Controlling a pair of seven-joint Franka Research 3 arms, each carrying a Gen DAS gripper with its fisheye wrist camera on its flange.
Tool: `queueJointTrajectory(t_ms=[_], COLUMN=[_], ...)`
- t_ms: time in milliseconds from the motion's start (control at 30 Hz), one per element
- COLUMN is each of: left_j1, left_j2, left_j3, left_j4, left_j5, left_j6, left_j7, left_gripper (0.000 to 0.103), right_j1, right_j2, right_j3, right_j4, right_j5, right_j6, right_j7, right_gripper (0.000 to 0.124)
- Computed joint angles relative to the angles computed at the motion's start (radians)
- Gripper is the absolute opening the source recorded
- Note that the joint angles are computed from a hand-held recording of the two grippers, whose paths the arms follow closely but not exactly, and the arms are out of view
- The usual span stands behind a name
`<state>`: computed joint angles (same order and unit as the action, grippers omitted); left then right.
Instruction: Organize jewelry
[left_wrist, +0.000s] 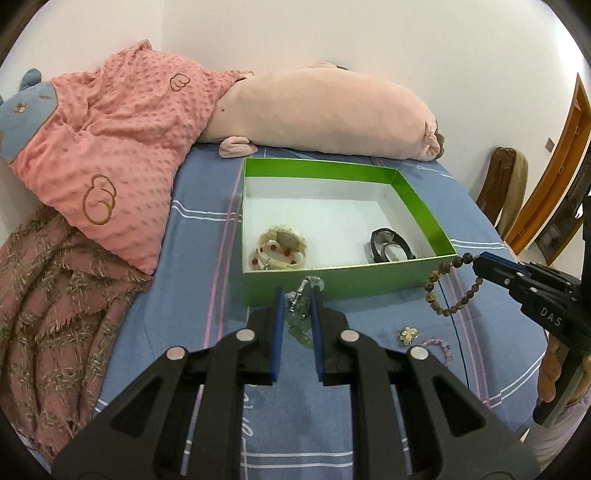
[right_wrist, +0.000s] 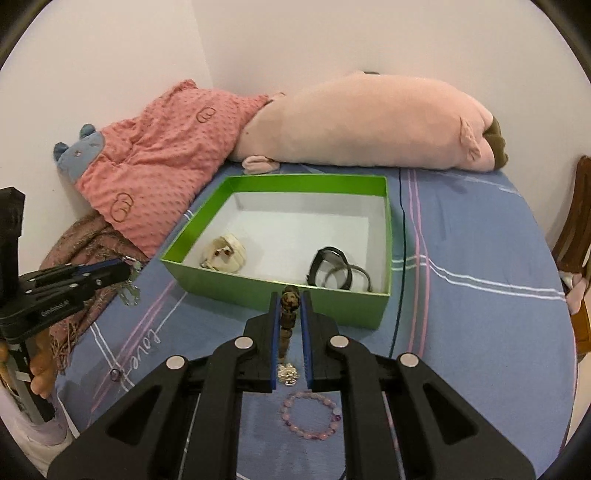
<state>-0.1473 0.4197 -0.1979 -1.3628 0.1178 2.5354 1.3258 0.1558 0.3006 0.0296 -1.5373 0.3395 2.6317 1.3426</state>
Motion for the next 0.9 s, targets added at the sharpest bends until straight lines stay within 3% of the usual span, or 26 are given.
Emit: queueJointTrajectory(t_ms=[500, 667, 900], left_j1=[-0.022, -0.046, -0.114], left_j2=[0.031, 0.103, 0.306], left_j3=[0.0, 0.012, 0.074], left_j4=[0.039, 0.181, 0.553], left_j5=[0.015, 0.045, 0.111], left_j6=[-0.03, -0.059, -0.19], left_j7=[0.011, 0.001, -0.069], left_gripper=[0.014, 0.014, 0.014], right_j1=[0.016, 0.015, 0.032], right_j2=[0.012, 0.034, 0.126], right_j3=[-0.002, 0.001, -0.021], right_j4=[0.008, 0.069, 0.251], right_j5=[-0.032, -0.021, -0.06], right_j6=[-0.011, 0.038, 0.017], right_j7=[0.008, 0.008, 0.08], right_gripper=[0.01, 0.01, 0.01])
